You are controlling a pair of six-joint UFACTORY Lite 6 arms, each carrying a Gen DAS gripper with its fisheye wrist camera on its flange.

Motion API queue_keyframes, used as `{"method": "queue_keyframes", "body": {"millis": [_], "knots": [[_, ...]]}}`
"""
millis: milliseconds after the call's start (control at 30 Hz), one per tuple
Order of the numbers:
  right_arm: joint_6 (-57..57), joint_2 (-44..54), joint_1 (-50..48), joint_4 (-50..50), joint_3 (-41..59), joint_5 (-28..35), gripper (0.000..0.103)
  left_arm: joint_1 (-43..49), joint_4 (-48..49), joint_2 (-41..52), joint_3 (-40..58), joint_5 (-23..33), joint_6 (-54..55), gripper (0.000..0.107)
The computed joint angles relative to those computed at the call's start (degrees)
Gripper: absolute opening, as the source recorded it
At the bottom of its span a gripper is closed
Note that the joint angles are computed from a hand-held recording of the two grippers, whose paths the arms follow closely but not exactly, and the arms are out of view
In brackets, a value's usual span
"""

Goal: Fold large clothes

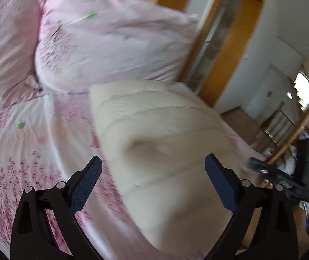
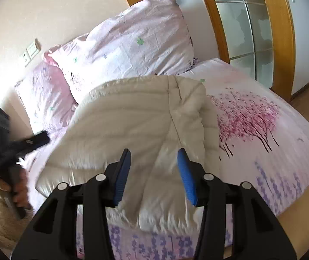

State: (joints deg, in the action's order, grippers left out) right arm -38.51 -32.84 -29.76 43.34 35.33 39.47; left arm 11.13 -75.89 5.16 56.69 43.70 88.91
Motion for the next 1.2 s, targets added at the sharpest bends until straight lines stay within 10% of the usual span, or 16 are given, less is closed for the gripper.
{"method": "queue_keyframes", "body": {"millis": [467, 533, 667, 1200], "knots": [[18.2, 4.2, 13.7, -15.6, -8.7, -13.1, 0.048, -11.2, 0.7, 5.7, -5.0, -14.2, 2.6, 0.102], [16.6, 5.6, 11.9, -15.2, -6.0, -9.7, 0.05, -9.3, 4.1, 5.4, -3.9, -10.8, -0.8, 0.102], [4.8, 9.5, 1.1, -5.2, 3.6, 3.5, 0.101, -1.7, 5.7, 5.7, 0.6, 0.6, -3.8, 0.101], [4.9, 63.0, -12.5, 1.3, 47.4, 27.8, 0.101, 1.9, 15.4, 37.8, 39.0, 20.5, -30.9, 0.102]]}}
